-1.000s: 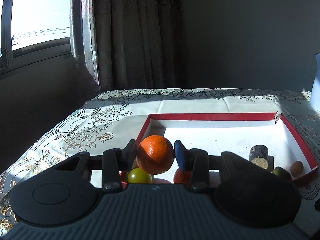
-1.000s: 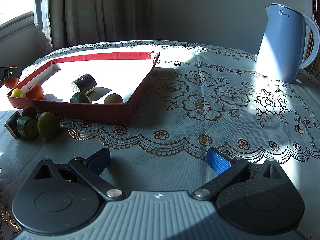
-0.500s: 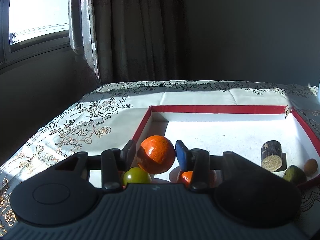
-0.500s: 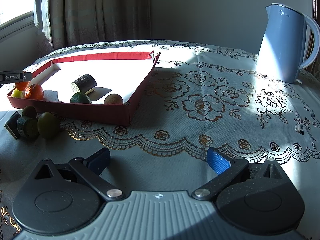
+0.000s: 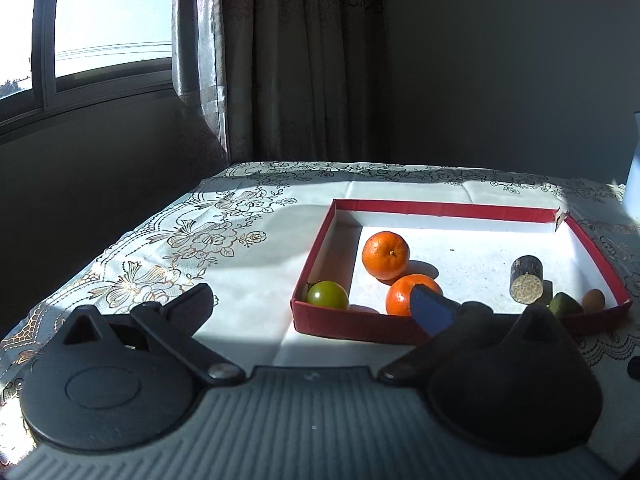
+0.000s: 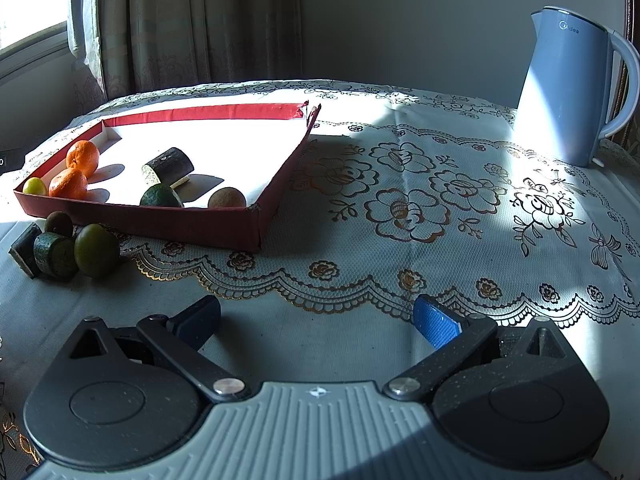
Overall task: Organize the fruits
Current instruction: 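Move the right gripper to the green tomato on the table and grasp it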
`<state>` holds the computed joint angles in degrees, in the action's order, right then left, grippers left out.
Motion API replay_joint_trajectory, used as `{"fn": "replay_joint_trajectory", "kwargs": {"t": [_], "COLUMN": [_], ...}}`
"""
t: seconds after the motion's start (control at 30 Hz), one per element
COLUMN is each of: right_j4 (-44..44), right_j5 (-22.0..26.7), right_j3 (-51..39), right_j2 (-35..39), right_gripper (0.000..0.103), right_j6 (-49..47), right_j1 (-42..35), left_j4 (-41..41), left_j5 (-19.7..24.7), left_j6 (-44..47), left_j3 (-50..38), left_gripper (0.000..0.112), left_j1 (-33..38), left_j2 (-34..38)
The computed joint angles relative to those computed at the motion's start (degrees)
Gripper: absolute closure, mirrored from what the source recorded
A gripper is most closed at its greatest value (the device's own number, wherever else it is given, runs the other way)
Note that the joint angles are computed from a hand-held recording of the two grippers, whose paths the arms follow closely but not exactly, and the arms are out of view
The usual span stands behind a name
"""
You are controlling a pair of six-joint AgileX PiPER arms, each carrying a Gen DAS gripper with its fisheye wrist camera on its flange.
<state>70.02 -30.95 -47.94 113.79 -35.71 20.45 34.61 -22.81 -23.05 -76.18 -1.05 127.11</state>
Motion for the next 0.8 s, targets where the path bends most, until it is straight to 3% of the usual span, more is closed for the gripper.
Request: {"fn": "replay_joint_trajectory", "kwargs": {"t": [0.13, 0.27, 0.37, 0.43, 0.53, 0.63, 0.8], "right_j4": [-2.4, -14.9, -21.6, -23.2, -20.7, -14.7, -5.1], "right_j5": [0.0, -2.6, -8.4, -7.5, -6.6, -5.6, -4.6], "right_j3": [0.7, 4.5, 7.2, 6.6, 3.4, -1.6, -9.5], "right_j2": [-0.3, -1.5, -2.0, -2.5, -1.9, -0.3, 3.8], "right_gripper": [0.000, 0.000, 0.000, 0.000, 0.000, 0.000, 0.001], "right_j6": [2.8, 16.2, 23.2, 24.0, 19.6, 11.6, -0.8], "right_j1": [-0.3, -0.8, 1.1, 1.9, 4.5, 7.1, 9.1], "left_j4": [1.1, 0.3, 7.1, 10.5, 18.8, 16.0, 18.8], "left_j5": [-0.5, 0.1, 2.5, 4.1, 6.9, 8.0, 7.8], "left_j6": [-1.6, -1.4, -8.7, -11.7, -18.9, -15.4, -18.5], "left_j3": [2.8, 3.4, 1.9, 0.9, -0.8, -0.7, -0.8], "left_gripper": [0.009, 0.009, 0.009, 0.009, 0.009, 0.009, 0.009], "left_j1": [2.9, 4.5, 5.2, 5.0, 4.5, 3.8, 4.1], "left_j2": [0.0, 1.1, 1.6, 1.9, 2.4, 2.4, 2.5]}}
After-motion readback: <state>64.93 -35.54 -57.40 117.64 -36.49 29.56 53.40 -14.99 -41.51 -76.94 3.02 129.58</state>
